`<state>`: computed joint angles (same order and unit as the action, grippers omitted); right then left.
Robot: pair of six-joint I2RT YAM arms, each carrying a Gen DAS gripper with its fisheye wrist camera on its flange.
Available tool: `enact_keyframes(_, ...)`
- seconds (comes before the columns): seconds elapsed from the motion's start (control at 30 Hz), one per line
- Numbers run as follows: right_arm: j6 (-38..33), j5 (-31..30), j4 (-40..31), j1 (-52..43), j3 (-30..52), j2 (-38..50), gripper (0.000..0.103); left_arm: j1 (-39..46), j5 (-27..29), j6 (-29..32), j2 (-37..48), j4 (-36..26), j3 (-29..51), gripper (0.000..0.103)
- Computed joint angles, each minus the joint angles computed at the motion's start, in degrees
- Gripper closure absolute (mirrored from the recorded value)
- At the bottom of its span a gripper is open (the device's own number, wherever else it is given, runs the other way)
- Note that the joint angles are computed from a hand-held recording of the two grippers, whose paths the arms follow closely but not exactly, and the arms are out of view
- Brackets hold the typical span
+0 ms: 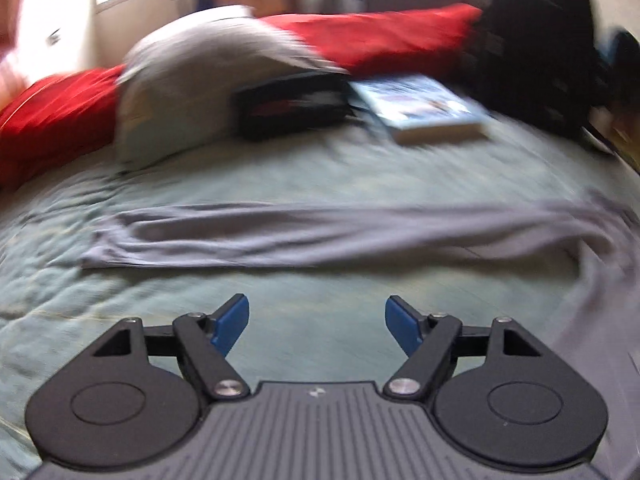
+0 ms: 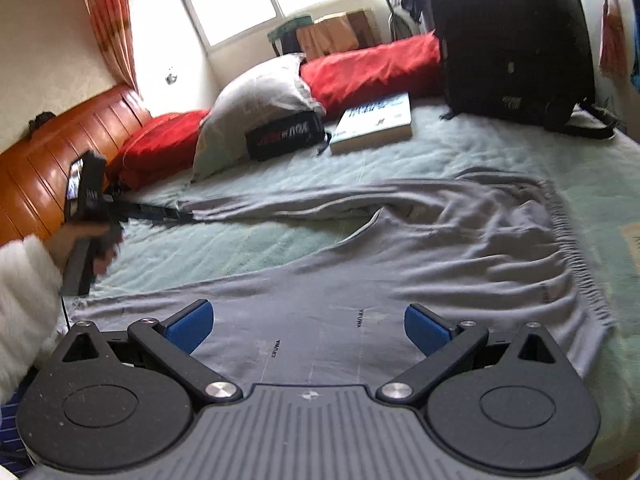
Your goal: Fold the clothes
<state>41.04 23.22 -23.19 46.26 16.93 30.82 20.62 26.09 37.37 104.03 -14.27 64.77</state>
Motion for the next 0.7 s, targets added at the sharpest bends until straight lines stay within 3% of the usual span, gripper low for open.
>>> enact_keyframes(0.1, 1.0, 3.0, -4.5, 3.1, -0.1, -5.9, 0.000, -2.6, 1.1, 3.6, -9.4, 4.0, -12.1, 0.027)
enact_keyframes(0.3, -0.2, 3.1, -8.4, 1.6, -1.4, -11.2, 0.000, -6.3, 6.2, 5.8, -21.6, 9.7, -29.0, 0.022)
enact_keyframes(0.43, -6.2, -4.7, -9.4, -8.5, -3.4, -16.5, 0.000, -9.2, 3.9, 5.7, -23.9, 15.4, -36.1, 0.022)
enact_keyframes(0.57, -13.5, -14.6, -0.9, -22.9, -5.9, -10.1, 0.000, -10.7, 1.0, 3.2, -21.8, 22.2, -40.4, 0.020)
enact_keyframes(0.7, -17.2, -14.5, 15.4, -27.7, -8.8, 6.9, 0.000, -9.4, 1.7, 0.4, -19.7, 28.3, -43.7, 0.017)
